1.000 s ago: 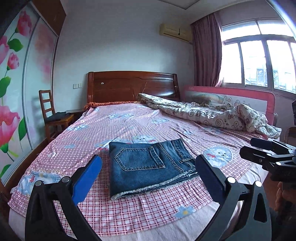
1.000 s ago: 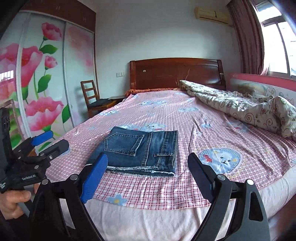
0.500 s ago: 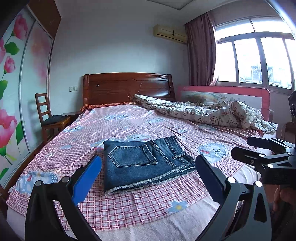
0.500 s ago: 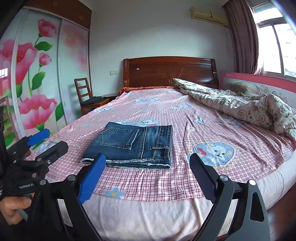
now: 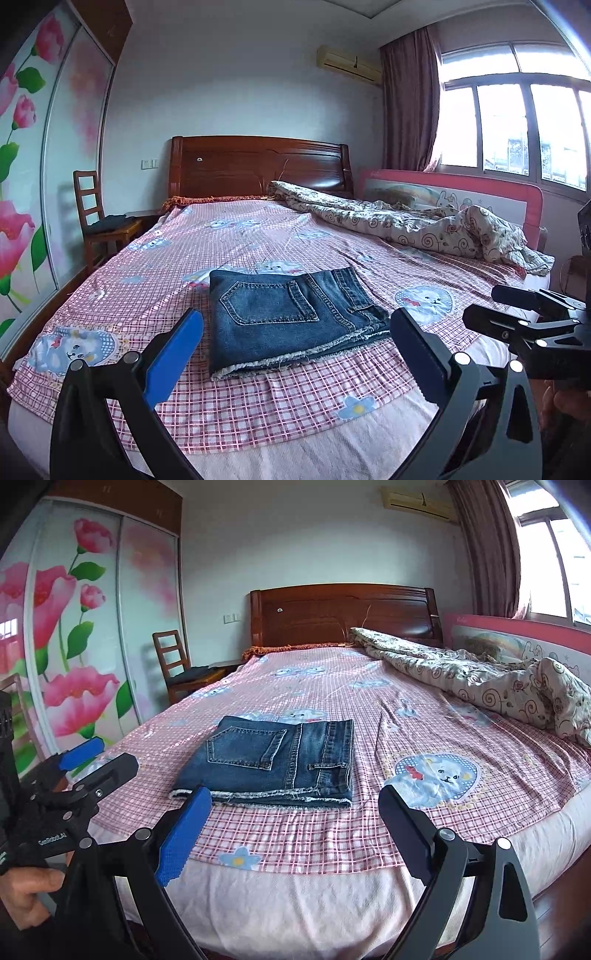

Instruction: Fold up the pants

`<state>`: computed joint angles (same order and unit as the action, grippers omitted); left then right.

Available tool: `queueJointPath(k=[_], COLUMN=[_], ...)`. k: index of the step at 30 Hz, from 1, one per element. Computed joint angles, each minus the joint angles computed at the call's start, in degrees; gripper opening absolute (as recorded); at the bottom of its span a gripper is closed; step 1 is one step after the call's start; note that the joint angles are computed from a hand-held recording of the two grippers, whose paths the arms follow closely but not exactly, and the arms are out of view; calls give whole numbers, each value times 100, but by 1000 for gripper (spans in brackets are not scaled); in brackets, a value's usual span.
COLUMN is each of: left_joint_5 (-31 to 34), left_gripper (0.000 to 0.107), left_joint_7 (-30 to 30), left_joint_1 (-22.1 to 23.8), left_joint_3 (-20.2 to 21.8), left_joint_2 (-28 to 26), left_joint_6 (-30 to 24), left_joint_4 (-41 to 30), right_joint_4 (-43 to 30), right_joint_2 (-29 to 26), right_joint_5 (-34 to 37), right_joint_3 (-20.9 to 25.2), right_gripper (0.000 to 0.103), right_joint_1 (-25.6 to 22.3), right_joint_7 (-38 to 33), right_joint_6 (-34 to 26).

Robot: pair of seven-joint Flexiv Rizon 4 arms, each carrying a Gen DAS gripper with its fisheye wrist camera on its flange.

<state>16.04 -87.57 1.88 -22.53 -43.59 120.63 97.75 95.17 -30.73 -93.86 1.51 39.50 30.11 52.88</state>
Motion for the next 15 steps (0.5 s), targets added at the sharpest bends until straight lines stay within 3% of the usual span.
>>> queueJointPath(k=[15], left_joint_5=[-3], left_gripper=[101], left_joint_7=[14], left_joint_1=[85], left_joint_3=[-124], left_joint_2=[-44], left_joint_6=[-126], left_joint_4=[-38], right_joint_4=[0], right_joint_2=[-4], right_joint_5=[61], right_joint_3=[-2], right_gripper=[91], right_joint_1=[-44], right_joint_7=[22], right_joint_6=[90])
